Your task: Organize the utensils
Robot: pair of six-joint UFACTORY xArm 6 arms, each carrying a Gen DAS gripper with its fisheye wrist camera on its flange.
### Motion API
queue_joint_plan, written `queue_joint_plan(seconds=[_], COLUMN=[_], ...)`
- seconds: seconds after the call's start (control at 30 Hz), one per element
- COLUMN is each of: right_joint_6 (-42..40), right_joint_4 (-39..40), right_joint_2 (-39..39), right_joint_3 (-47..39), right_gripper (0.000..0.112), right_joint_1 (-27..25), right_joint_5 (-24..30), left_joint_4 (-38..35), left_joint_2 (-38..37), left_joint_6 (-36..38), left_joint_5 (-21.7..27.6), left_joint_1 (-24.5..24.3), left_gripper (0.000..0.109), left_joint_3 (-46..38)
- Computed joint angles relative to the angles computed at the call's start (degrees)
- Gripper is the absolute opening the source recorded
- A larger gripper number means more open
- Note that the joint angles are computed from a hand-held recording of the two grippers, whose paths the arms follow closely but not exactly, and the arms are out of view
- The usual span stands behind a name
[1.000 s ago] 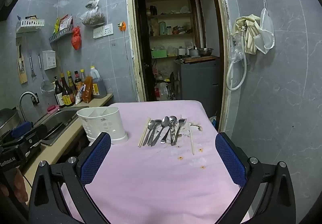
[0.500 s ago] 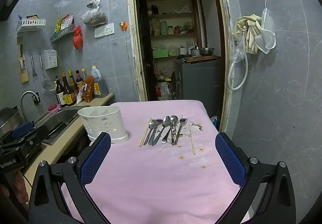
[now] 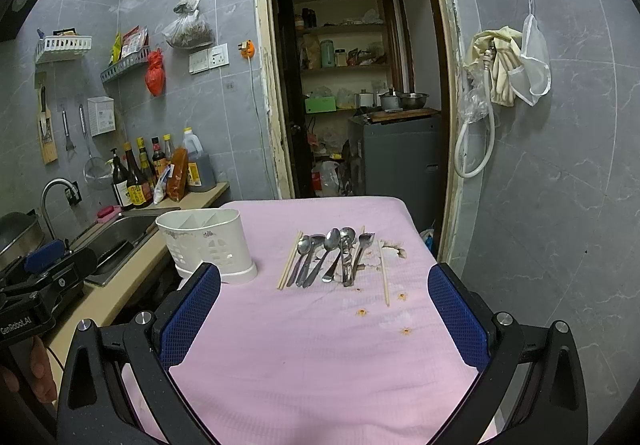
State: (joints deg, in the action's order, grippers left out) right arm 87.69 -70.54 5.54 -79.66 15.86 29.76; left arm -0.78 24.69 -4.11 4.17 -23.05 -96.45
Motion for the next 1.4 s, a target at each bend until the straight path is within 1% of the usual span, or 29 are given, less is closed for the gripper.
queue_joint_plan(seconds=[0.13,0.77,1.33,1.4], right_joint_6=[0.8,1.3,1.0,1.3], right_joint_4=[-0.6,-1.0,-0.6,-0.8], right_joint_2=[-0.2,0.7,0.7,0.8], right_joint_3=[0.5,0.1,0.0,-0.1], right_gripper=[0.102,0.102,0.102,0.102], right_joint_1=[0.3,0.3,0.4,0.6], right_joint_5=[0.2,-0.1,0.0,0.2], left_joint_4=[-1.0,-1.1,0.8,1.8], left_joint_2=[-0.4,-0.6,-0.1,-0.1], left_joint_6=[1.2,1.4,-0.5,-1.4], left_joint_5=[0.4,0.6,0.7,0.3], left_joint_1=[0.0,0.0,-0.2,-0.3], left_gripper=[0.103,0.103,0.103,0.103], left_joint_3=[-0.1,0.0,-0.7,-0.3])
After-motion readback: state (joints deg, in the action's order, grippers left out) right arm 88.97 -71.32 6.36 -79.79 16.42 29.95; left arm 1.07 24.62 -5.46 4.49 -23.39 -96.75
